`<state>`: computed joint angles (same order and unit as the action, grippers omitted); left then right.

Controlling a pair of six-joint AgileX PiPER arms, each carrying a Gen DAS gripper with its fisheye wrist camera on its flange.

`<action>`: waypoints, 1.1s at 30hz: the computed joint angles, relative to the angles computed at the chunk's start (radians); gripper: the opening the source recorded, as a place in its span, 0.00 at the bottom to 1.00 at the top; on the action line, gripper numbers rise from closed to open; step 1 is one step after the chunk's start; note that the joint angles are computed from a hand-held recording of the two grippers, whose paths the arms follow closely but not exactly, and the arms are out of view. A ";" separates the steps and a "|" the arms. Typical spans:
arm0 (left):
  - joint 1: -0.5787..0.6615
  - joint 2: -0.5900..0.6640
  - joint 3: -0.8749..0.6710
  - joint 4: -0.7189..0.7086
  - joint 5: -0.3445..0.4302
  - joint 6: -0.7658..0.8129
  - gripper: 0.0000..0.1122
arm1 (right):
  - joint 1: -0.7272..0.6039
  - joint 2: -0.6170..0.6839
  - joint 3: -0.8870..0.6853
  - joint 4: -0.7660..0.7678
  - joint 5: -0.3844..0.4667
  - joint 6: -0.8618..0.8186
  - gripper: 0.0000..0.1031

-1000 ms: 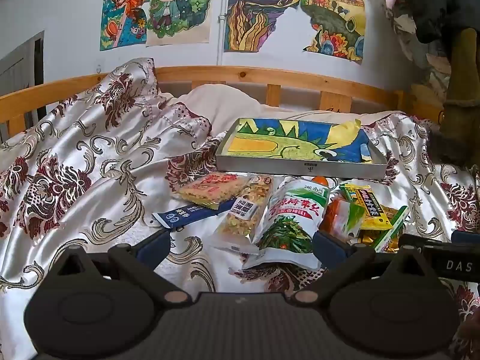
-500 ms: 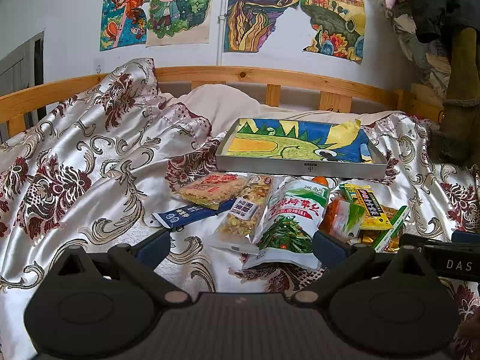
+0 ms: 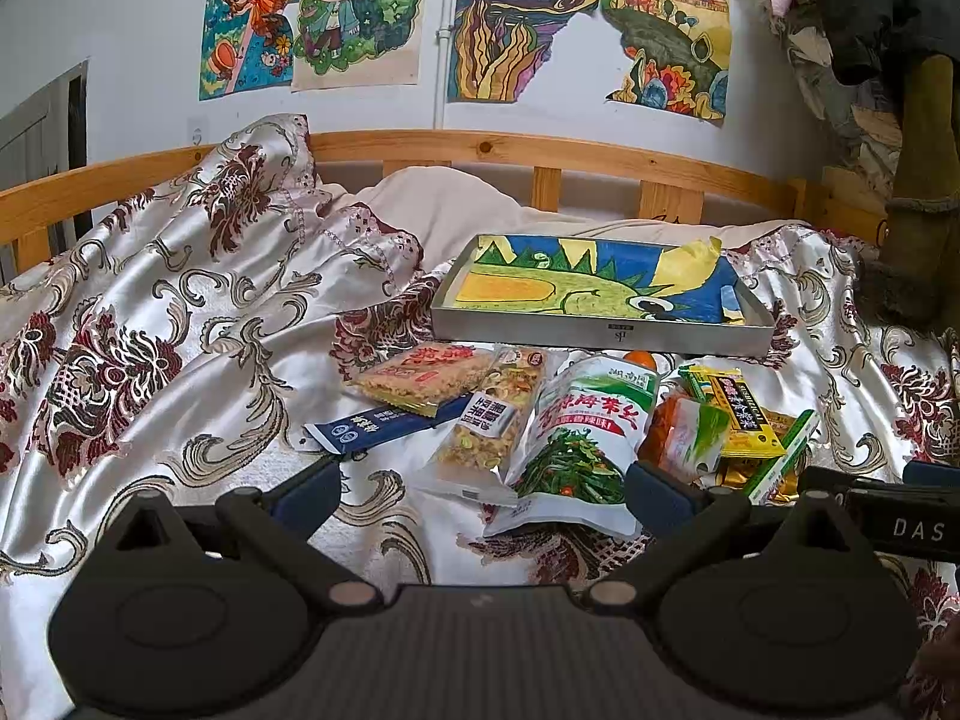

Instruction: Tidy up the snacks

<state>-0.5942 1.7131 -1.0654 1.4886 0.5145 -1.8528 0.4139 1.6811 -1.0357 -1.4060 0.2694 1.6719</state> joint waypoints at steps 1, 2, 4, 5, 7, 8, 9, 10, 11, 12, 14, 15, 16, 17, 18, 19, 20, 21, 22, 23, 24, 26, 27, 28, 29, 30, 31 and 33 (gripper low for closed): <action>0.000 0.000 0.001 0.001 0.000 -0.001 0.91 | 0.000 0.000 0.001 -0.002 0.000 0.003 0.99; 0.000 0.000 0.001 0.001 0.000 -0.001 0.91 | 0.000 0.000 0.001 -0.002 0.000 0.003 0.99; 0.000 0.000 0.001 0.001 0.000 -0.001 0.91 | 0.000 0.000 0.000 0.001 0.000 -0.001 0.99; 0.000 0.000 0.001 0.001 0.000 -0.001 0.91 | 0.000 0.000 0.000 0.000 0.000 -0.001 0.99; 0.000 0.000 0.000 0.001 0.000 0.000 0.91 | 0.000 0.000 0.000 0.000 0.000 -0.001 0.99; 0.000 0.000 0.000 0.001 0.000 0.000 0.91 | -0.001 0.000 0.000 0.002 -0.001 -0.002 0.99; 0.000 0.000 0.000 0.001 0.000 -0.001 0.91 | -0.001 -0.001 0.000 0.002 -0.001 -0.002 0.99; 0.000 0.000 0.000 -0.001 -0.001 0.001 0.91 | -0.001 -0.001 0.000 0.002 -0.001 -0.002 0.99; 0.000 0.000 0.000 -0.001 -0.001 0.001 0.91 | -0.001 -0.001 0.001 0.001 -0.001 -0.002 0.99; 0.000 0.000 0.000 0.000 0.001 -0.001 0.91 | -0.001 -0.001 0.001 0.001 -0.001 -0.002 0.99; 0.000 0.000 0.000 0.001 0.001 -0.001 0.91 | -0.002 -0.001 0.001 0.001 -0.002 -0.002 0.99; 0.000 0.000 0.000 0.001 0.001 -0.001 0.91 | -0.002 -0.001 0.001 0.001 -0.002 -0.002 0.99; 0.000 0.000 0.000 0.001 0.001 -0.001 0.91 | -0.002 -0.001 0.001 0.001 -0.002 -0.002 0.99; 0.000 0.000 0.000 0.001 0.001 -0.001 0.91 | -0.002 -0.002 0.001 0.002 -0.002 -0.003 0.99; 0.000 0.000 0.000 0.001 0.001 -0.001 0.91 | -0.002 -0.002 0.001 0.002 -0.002 -0.003 0.99; 0.000 0.000 0.000 0.001 0.001 -0.001 0.91 | -0.003 -0.002 0.001 0.003 -0.002 -0.003 0.99; 0.000 0.000 0.000 0.001 0.001 -0.001 0.91 | -0.003 -0.002 0.001 0.003 -0.002 -0.003 0.99; 0.000 0.000 0.000 0.001 0.001 -0.001 0.91 | -0.003 -0.002 0.002 0.003 -0.003 -0.004 0.99; 0.000 0.000 0.000 0.001 0.001 -0.001 0.91 | -0.003 -0.002 0.002 0.003 -0.003 -0.004 0.99; 0.000 0.000 0.000 0.000 0.000 0.000 0.91 | -0.004 -0.002 0.002 0.002 -0.004 -0.004 0.99; 0.000 0.000 0.000 0.000 0.000 0.000 0.91 | -0.004 -0.002 0.002 0.002 -0.004 -0.004 0.99; 0.000 0.000 0.000 -0.002 -0.001 0.002 0.91 | -0.004 -0.002 0.002 0.002 -0.005 -0.004 0.99; 0.000 0.000 0.000 -0.002 -0.001 0.002 0.91 | -0.004 -0.001 0.002 0.001 -0.004 -0.003 0.99; 0.000 0.000 0.001 -0.003 -0.001 0.003 0.91 | -0.004 -0.001 0.002 0.001 -0.004 -0.003 0.99; 0.000 0.000 0.000 -0.003 -0.002 0.003 0.91 | -0.005 -0.001 0.002 0.002 -0.004 -0.004 0.99; 0.000 0.000 0.000 -0.003 -0.002 0.003 0.91 | -0.003 -0.003 0.001 0.013 -0.002 -0.014 0.99; 0.000 0.000 0.000 -0.003 -0.002 0.003 0.91 | -0.002 -0.005 0.000 0.023 0.000 -0.023 0.99; 0.000 0.000 0.000 -0.003 -0.002 0.003 0.91 | 0.001 -0.009 -0.002 0.048 0.004 -0.044 0.99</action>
<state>-0.5938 1.7129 -1.0652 1.4857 0.5129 -1.8493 0.4150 1.6718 -1.0377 -1.3576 0.2736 1.6276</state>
